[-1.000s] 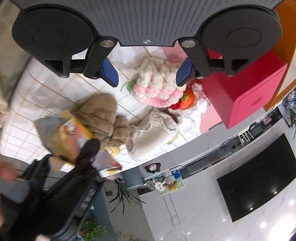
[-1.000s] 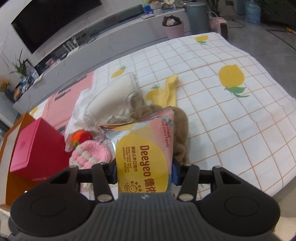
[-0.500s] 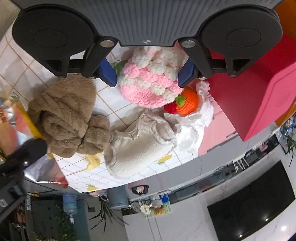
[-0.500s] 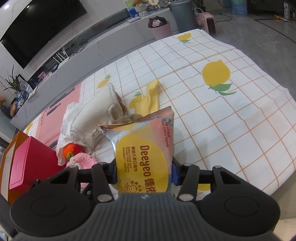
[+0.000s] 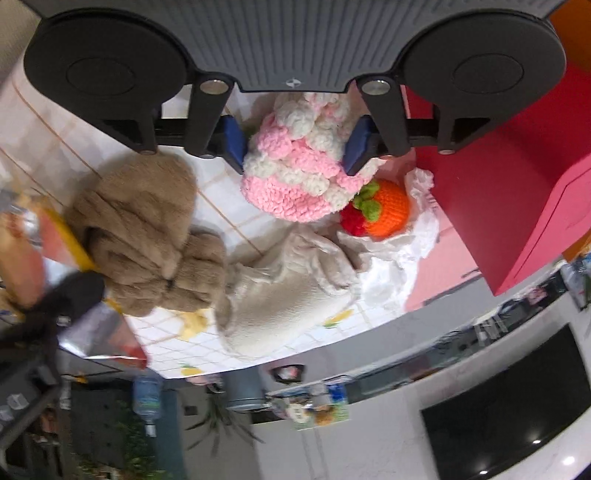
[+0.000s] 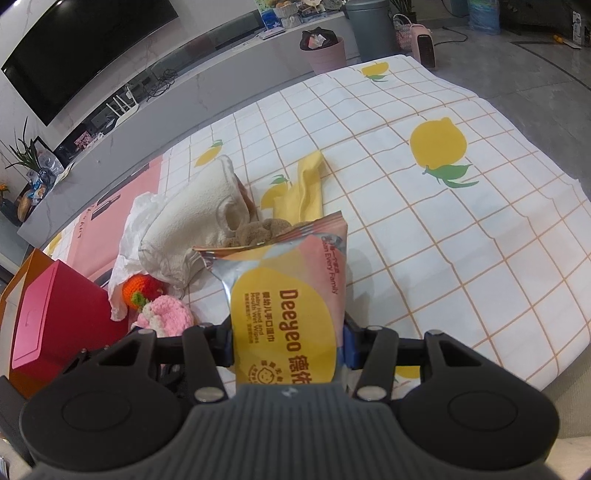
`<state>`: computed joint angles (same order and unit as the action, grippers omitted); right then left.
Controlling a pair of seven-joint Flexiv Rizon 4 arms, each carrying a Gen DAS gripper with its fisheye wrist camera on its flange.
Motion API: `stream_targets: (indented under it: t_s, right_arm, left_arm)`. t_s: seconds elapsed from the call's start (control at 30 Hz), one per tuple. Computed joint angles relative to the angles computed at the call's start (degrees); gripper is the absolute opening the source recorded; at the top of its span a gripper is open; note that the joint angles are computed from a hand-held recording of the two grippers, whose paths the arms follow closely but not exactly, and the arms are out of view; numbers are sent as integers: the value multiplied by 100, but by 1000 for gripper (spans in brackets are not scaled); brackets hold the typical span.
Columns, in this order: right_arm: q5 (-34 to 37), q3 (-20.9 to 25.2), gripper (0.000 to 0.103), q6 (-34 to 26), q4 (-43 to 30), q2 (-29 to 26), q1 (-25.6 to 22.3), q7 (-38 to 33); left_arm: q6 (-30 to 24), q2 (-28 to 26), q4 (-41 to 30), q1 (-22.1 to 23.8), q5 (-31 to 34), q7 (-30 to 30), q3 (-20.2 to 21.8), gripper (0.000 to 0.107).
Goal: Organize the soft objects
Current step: 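Grasp and lift the pink-and-white knitted hat with the left gripper while the right gripper holds the packet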
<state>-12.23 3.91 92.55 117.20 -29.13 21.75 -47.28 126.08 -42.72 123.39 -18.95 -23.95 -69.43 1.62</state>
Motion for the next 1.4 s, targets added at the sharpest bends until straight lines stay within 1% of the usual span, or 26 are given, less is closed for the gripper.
stream_targets:
  t_s: [0.07, 0.1, 0.13, 0.17, 0.2, 0.23, 0.33, 0.43, 0.53, 0.6, 0.67, 0.73, 0.8, 0.87, 0.93, 0.97, 1.03, 1.1, 1.13, 1.17, 1.23, 1.3, 1.37, 1.4]
  right_arm:
    - [-12, 18, 51, 42, 6, -4, -16, -48]
    - [-25, 18, 51, 49, 11, 0, -13, -75]
    - [-42, 46, 51, 42, 7, 2, -33, -120]
    - [-55, 92, 51, 35, -3, -6, -68, -171]
    - [-52, 123, 51, 24, -17, -16, -87, -196]
    - [-48, 133, 51, 11, -30, -28, -90, -209]
    - [-54, 70, 51, -53, -59, -51, -15, -202]
    - [-69, -53, 51, -80, -49, -43, 110, -141]
    - [-38, 104, 51, -114, -49, -27, -19, -178]
    - [-19, 76, 51, -31, -25, -26, -1, -170]
    - [26, 51, 51, -13, -7, -10, 23, -104]
    - [121, 417, 51, 76, -13, -29, -283, -200]
    - [233, 851, 51, 212, 6, -44, -633, -329]
    - [289, 899, 51, 364, 114, 25, -627, -358]
    - [314, 716, 51, 493, 242, 126, -404, -318]
    - [315, 722, 51, 535, 273, 144, -379, -317]
    - [322, 991, 51, 606, 275, 114, -560, -337]
    - [322, 1134, 51, 669, 276, 110, -620, -319]
    - [296, 1120, 51, 662, 280, 135, -574, -318]
    - [264, 949, 51, 620, 305, 207, -376, -308]
    - [223, 370, 51, 633, 410, 383, 254, -259]
    - [162, 127, 51, 651, 437, 500, 589, -267]
    - [142, -47, 51, 716, 450, 606, 861, -252]
    - [143, -118, 51, 751, 446, 660, 998, -236]
  left_arm:
    - [10, 132, 157, 425, 563, -147, -273, 52]
    - [72, 166, 221, 541, 773, -197, -328, 47]
    - [197, 177, 278, 639, 998, -233, -367, 40]
    - [383, 166, 328, 827, 1368, -277, -458, 29]
    - [532, 160, 364, 954, 1651, -299, -511, 29]
    - [624, 173, 394, 985, 1764, -318, -521, 29]
    - [500, 314, 450, 1131, 1974, -416, -628, 28]
    - [505, 417, 528, 1181, 2020, -590, -655, 28]
    - [448, 533, 634, 1424, 2326, -807, -785, 28]
    - [511, 630, 772, 1485, 2452, -910, -769, 28]
    - [605, 708, 882, 1334, 2330, -932, -639, 28]
    - [681, 770, 961, 1318, 2312, -999, -609, 28]
    - [696, 839, 1010, 1431, 2433, -1119, -669, 28]
    - [754, 908, 1054, 1461, 2484, -1217, -679, 28]
    - [808, 994, 1095, 1548, 2615, -1321, -712, 28]
    - [783, 1060, 1110, 1631, 2731, -1376, -755, 28]
    - [764, 1176, 1149, 1804, 2975, -1495, -825, 28]
    - [836, 1286, 1201, 1917, 3162, -1582, -829, 28]
    - [878, 1345, 1235, 1950, 3219, -1613, -808, 28]
    - [906, 1439, 1286, 2028, 3314, -1659, -799, 28]
    - [979, 1629, 1395, 2187, 3502, -1769, -776, 28]
    - [1110, 1840, 1534, 2377, 3682, -1897, -702, 28]
    - [1140, 2096, 1654, 2687, 3931, -2162, -673, 28]
    - [1068, 2252, 1668, 3011, 4257, -2444, -743, 28]
